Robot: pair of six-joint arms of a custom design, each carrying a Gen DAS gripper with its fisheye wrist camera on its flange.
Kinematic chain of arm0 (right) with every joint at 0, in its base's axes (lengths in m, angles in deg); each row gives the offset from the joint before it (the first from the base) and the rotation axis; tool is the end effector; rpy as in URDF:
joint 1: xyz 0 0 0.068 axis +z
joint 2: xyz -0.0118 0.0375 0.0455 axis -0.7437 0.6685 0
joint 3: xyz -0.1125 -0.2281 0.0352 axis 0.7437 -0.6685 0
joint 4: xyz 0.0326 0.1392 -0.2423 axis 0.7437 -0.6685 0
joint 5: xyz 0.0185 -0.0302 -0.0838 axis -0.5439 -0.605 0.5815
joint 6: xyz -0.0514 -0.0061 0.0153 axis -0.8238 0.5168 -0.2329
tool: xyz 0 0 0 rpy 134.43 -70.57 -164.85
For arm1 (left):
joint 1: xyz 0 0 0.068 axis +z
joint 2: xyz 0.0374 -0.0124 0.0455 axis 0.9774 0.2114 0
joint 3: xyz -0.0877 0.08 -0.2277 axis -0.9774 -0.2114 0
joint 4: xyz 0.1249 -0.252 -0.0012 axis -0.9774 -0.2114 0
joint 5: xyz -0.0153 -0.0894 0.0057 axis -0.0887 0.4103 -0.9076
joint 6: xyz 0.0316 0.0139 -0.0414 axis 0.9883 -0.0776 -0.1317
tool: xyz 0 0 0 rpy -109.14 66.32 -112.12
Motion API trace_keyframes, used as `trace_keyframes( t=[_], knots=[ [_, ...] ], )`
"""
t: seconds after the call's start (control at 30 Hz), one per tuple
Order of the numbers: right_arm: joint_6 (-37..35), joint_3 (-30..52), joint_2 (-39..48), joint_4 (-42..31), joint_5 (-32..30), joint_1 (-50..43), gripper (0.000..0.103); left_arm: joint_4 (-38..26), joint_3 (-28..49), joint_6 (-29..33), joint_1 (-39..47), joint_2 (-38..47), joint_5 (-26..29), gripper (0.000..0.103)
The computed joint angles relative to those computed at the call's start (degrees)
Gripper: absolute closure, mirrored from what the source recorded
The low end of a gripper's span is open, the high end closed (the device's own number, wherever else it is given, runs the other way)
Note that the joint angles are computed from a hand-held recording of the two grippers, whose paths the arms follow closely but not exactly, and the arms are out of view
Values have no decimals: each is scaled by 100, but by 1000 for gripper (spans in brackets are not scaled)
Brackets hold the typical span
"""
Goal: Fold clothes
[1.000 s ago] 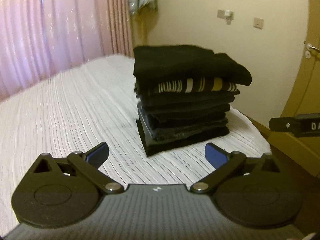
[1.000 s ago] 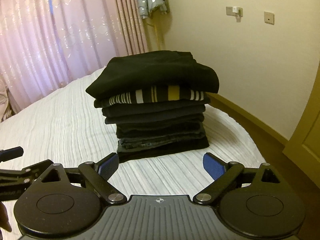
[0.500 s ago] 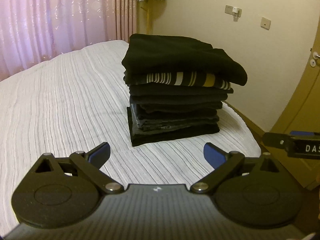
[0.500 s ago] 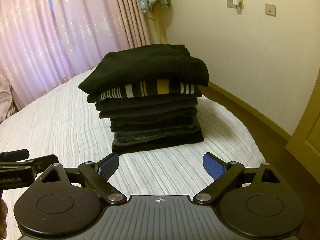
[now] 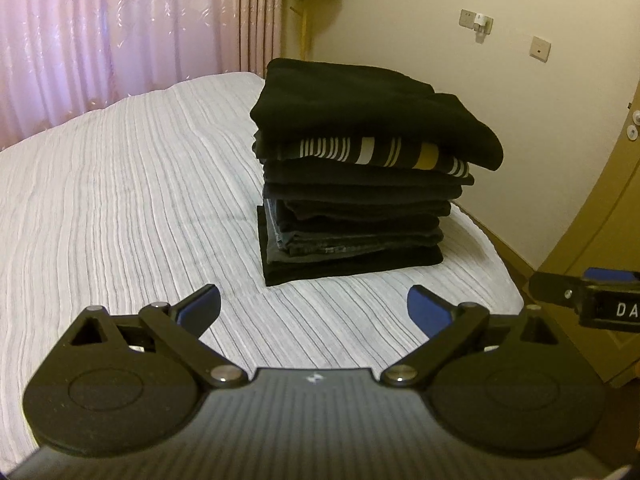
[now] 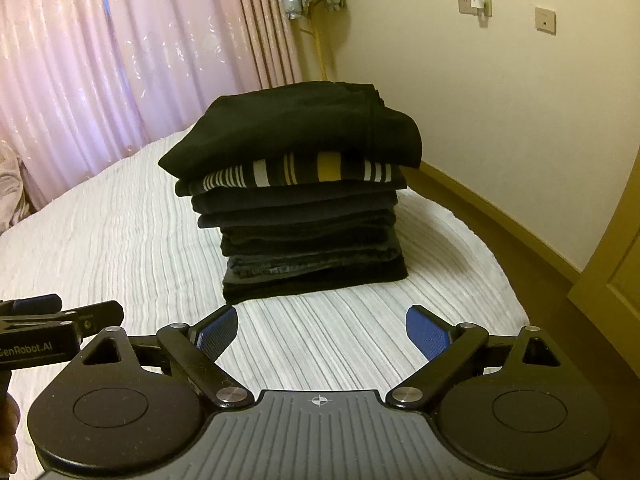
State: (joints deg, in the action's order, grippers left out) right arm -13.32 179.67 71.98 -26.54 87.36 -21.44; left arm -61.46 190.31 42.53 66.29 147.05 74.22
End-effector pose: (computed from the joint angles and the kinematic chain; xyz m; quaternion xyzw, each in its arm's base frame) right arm 0.2257 0.1033 0.4742 0.0409 0.9153 0.0691 0.3946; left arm 0.2514 -0.0526 0.4685 0.0712 0.9142 -0.0725 0.3923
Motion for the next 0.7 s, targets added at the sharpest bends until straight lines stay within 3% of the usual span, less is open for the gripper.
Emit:
trace_keyframes(
  t=[0.7],
  knots=[
    [2, -57, 63, 54, -132, -15, 9, 273, -241, 54, -113, -128, -200, 4]
  ],
)
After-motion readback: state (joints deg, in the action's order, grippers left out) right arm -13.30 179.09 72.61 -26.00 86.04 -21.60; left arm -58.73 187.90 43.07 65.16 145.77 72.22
